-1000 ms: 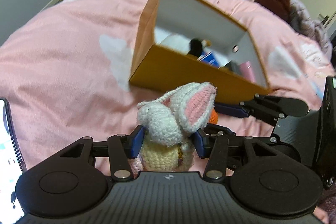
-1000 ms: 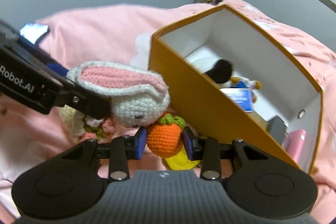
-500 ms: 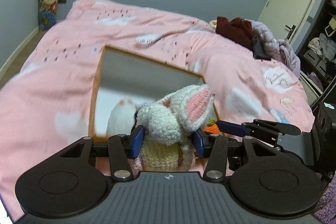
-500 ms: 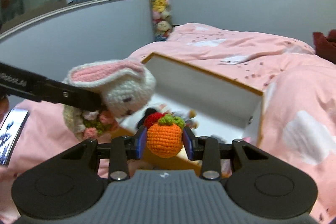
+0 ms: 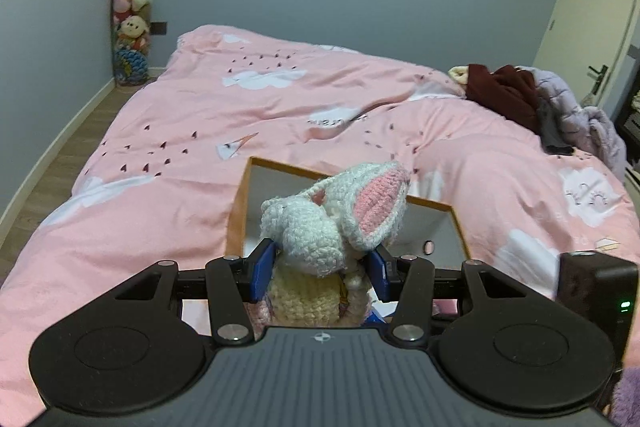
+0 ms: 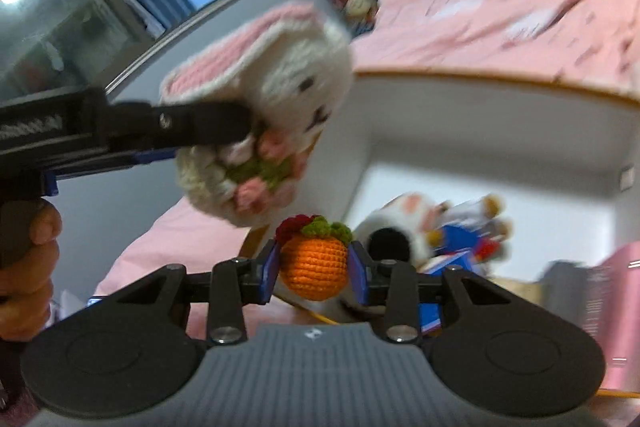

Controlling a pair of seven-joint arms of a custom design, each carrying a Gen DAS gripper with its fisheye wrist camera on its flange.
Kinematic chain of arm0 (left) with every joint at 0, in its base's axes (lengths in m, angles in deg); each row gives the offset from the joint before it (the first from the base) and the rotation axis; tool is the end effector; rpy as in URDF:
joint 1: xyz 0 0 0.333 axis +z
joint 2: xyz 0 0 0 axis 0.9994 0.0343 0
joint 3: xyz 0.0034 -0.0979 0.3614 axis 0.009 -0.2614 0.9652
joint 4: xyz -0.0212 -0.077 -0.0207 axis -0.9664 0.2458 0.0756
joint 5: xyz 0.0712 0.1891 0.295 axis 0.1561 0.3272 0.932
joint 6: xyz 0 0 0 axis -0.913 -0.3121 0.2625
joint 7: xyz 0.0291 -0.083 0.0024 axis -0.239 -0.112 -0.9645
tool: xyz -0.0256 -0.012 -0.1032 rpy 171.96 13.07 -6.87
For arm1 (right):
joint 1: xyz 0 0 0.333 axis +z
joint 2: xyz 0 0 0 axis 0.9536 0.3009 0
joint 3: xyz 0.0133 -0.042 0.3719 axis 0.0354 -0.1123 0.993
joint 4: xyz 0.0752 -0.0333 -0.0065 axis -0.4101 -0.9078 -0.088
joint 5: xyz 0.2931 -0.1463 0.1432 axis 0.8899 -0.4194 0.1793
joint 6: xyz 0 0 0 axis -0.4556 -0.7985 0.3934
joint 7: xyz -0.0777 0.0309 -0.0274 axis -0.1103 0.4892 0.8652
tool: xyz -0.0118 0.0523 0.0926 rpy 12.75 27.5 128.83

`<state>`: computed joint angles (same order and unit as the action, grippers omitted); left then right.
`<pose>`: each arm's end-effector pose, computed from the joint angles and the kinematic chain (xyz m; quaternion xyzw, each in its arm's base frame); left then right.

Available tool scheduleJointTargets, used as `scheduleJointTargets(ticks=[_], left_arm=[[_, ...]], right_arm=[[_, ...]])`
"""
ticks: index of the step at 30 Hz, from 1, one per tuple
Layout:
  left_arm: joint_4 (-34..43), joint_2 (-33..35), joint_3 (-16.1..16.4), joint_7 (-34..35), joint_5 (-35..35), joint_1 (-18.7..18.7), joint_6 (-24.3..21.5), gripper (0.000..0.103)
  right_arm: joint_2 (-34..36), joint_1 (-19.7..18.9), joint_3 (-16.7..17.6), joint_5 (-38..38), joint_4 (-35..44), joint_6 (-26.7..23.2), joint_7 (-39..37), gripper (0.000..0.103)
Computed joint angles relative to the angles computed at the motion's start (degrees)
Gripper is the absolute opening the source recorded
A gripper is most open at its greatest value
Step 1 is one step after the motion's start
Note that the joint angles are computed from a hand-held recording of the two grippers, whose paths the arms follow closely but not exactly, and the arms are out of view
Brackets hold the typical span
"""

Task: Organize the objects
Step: 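Lower the bunny and carrot plush into the orange box and open both tools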

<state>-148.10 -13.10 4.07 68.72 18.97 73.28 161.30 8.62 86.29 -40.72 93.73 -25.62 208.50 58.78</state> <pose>0.5049 -0.2761 0.5858 -0.7466 0.5153 -0.3194 0.2738 0.5903 0.2532 0.5238 -0.8067 0.3460 0.1361 0.4592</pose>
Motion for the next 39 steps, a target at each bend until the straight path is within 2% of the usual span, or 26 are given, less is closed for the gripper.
scheduleJointTargets(ticks=[6, 11, 16, 20, 25, 31, 34, 39], left_arm=[[-0.9, -0.3, 0.4, 0.2, -0.6, 0.6, 0.0, 0.056], [-1.0, 0.2, 0.6, 1.1, -1.3, 1.1, 1.5, 0.056], [-0.4, 1.3, 0.7, 1.9, -2.1, 1.2, 3.3, 0.056], [1.4, 4.2, 1.0, 4.2, -4.1, 1.3, 7.4, 0.056], [6.8, 10.9, 0.8, 13.4, -10.3, 1.1, 10.5, 0.056], [14.9, 19.4, -1.5, 25.0, -23.0, 2.1, 10.7, 0.056], [19.4, 23.0, 0.0, 25.4, -24.7, 0.4, 9.1, 0.056], [25.9, 28.1, 0.4, 29.2, -26.3, -0.9, 5.5, 0.056]], right_arm=[[5.4, 1.8, 0.8, -4.4, 5.5, -2.1, 6.8, 0.040], [5.3, 1.2, 1.6, -4.0, 5.1, -2.6, 5.8, 0.041], [3.2, 0.9, 0.8, -4.5, 3.3, -0.5, 5.5, 0.041], [-0.8, 1.0, -0.5, -4.9, -1.4, 7.2, 2.3, 0.041], [-4.3, 0.9, -2.3, -6.9, -6.1, 18.9, 1.9, 0.041], [-3.2, -1.5, -2.7, -5.3, -5.1, 23.5, 3.0, 0.041], [-1.9, -1.4, -2.4, -6.3, -4.4, 26.6, 3.3, 0.041], [-0.3, -1.2, -1.8, -8.4, -3.6, 29.4, 3.5, 0.040]])
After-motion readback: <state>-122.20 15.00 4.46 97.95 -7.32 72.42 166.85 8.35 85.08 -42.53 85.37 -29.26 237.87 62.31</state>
